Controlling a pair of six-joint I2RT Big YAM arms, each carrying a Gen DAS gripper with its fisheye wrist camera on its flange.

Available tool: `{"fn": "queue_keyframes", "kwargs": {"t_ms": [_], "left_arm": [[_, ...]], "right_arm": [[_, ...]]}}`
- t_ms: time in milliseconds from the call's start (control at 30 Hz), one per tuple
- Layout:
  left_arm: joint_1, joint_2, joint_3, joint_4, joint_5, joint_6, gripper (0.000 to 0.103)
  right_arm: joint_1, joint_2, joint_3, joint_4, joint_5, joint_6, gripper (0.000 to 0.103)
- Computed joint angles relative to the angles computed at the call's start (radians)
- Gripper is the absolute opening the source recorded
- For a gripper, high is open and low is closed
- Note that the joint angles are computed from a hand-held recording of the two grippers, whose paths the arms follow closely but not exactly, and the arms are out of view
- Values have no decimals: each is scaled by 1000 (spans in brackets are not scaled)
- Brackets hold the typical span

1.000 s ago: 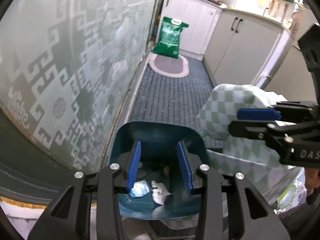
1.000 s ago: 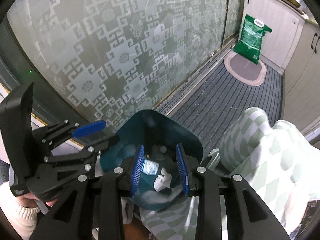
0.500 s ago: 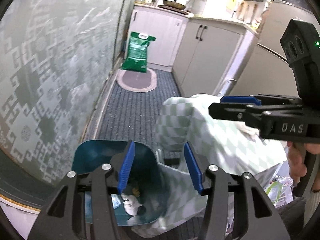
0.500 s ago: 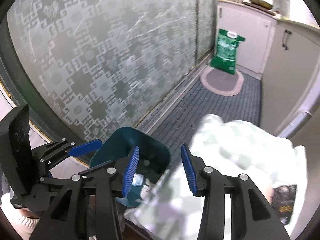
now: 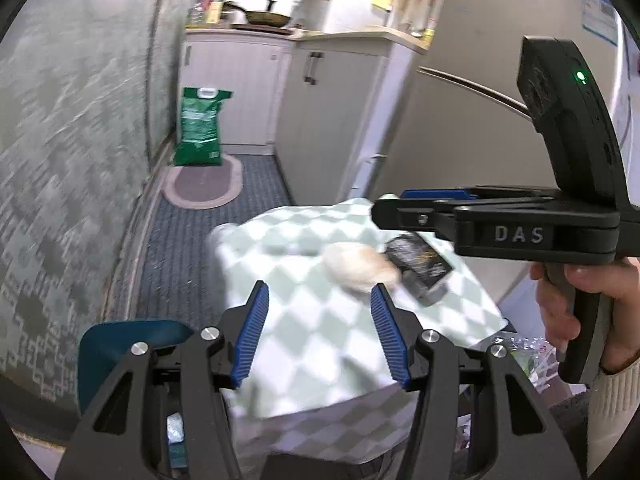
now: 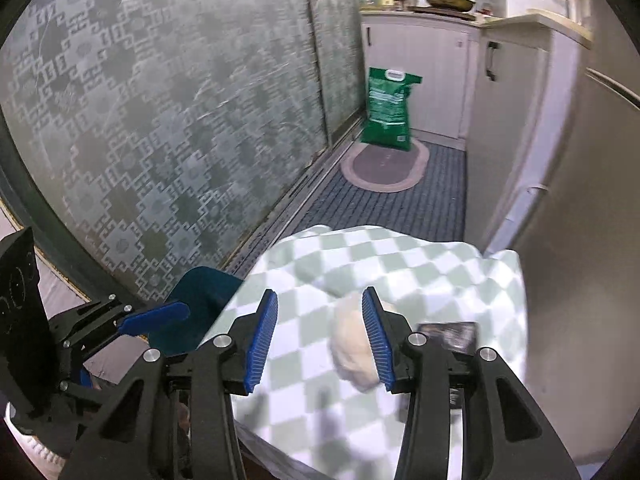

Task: Collect trash
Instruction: 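Move both grippers back over the table, then grasp the white bun with the left gripper while the right gripper grasps the black tissue pack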

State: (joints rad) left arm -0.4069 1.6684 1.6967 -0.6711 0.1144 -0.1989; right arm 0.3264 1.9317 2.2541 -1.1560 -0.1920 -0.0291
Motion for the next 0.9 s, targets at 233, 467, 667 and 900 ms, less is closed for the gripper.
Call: {"fn": "queue_keyframes", "kwargs": {"t_ms": [233,467,667,900], "left_arm": [[-66,85,111,-36,-35,27,56],[-107,197,247,-102,-118,55,56],[-116,302,363,-179,-159,48,51],[-106,354,414,-210,-159,33,46]], "right_arm": [[-59,-60,-88,31,-7,-7,45],[-100,-85,-131,41,-19,-18,45],[-127,-77,-134,27,-23,-28,45],[-133,-90,-158,26,-15,-47,45]]}}
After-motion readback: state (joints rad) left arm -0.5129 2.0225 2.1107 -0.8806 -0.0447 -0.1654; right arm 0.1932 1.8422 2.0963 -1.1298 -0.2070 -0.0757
